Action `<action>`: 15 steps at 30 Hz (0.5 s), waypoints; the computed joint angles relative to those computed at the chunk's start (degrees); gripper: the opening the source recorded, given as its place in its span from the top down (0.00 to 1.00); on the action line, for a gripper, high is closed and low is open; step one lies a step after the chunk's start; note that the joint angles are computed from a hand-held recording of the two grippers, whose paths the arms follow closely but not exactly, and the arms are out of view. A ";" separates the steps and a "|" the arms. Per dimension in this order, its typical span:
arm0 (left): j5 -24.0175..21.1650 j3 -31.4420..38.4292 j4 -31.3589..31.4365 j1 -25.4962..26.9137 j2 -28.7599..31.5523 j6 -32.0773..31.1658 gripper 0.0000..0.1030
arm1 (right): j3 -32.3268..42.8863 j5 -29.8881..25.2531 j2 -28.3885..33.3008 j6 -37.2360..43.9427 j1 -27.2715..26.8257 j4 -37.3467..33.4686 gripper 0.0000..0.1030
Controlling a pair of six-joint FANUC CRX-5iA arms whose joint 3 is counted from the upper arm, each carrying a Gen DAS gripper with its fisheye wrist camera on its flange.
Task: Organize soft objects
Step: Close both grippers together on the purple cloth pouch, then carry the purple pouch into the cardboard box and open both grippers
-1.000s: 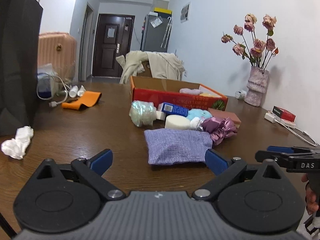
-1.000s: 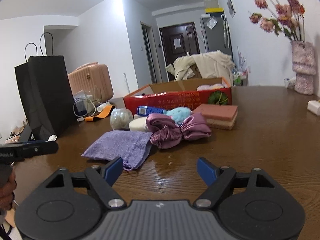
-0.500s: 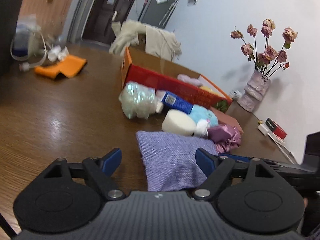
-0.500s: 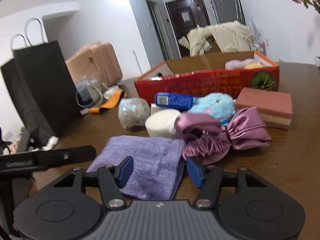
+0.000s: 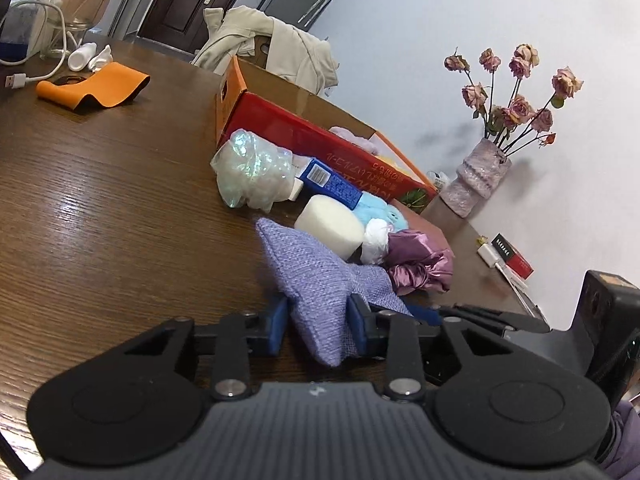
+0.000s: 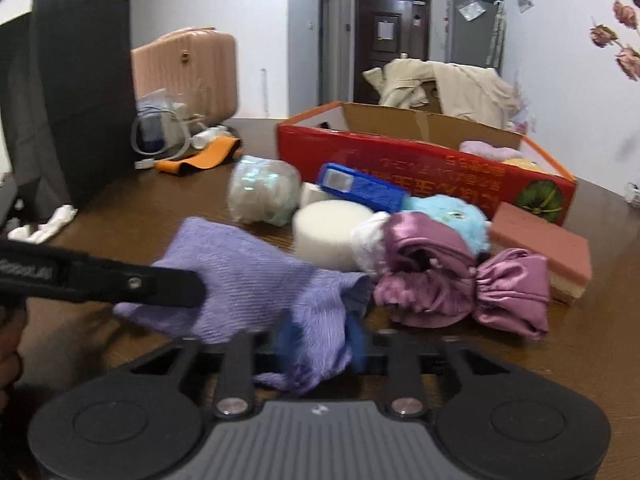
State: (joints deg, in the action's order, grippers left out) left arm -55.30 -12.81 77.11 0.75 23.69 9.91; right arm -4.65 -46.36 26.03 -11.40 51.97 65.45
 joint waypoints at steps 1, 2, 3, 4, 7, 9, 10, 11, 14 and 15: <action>-0.28 -0.11 0.08 0.08 -0.11 -0.50 0.77 | 0.63 -0.61 0.44 0.22 0.35 -0.18 0.90; -0.32 -0.40 0.27 0.12 -0.43 -1.20 0.80 | 1.38 -1.59 0.93 1.02 0.79 -0.49 0.91; -0.03 -1.02 0.82 0.09 -1.03 -2.32 0.81 | 1.56 -1.66 1.02 1.21 1.05 -0.45 0.92; 0.28 -1.71 1.48 0.10 -1.77 -3.59 0.82 | 1.21 -0.83 0.68 0.27 1.10 -0.12 0.93; -0.66 -2.78 3.99 0.48 -3.44 -6.45 0.83 | -1.35 1.06 -1.28 -5.05 1.00 4.72 0.93; -0.91 -2.48 5.42 0.43 -4.19 -7.53 0.84 | -3.01 1.35 -2.82 -8.45 0.60 8.98 0.93; -1.01 -1.97 6.21 0.27 -4.35 -8.04 0.84 | -3.62 1.62 -3.60 -9.95 0.14 10.98 0.93; -1.22 -1.12 6.98 -0.02 -4.28 -8.47 0.84 | -4.12 1.96 -4.33 -11.24 -0.43 12.86 0.93; -0.08 1.55 7.60 -1.25 -4.00 -8.15 0.84 | -4.44 2.15 -5.62 -11.73 -2.17 17.10 0.93; 0.17 2.54 8.01 -1.77 -3.69 -8.03 0.84 | -4.38 2.40 -5.97 -11.55 -2.94 18.13 0.93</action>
State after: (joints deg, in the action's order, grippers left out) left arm -55.12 -10.26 85.11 -1.02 20.00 1.88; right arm -9.04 -43.96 20.05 -22.95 49.02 83.58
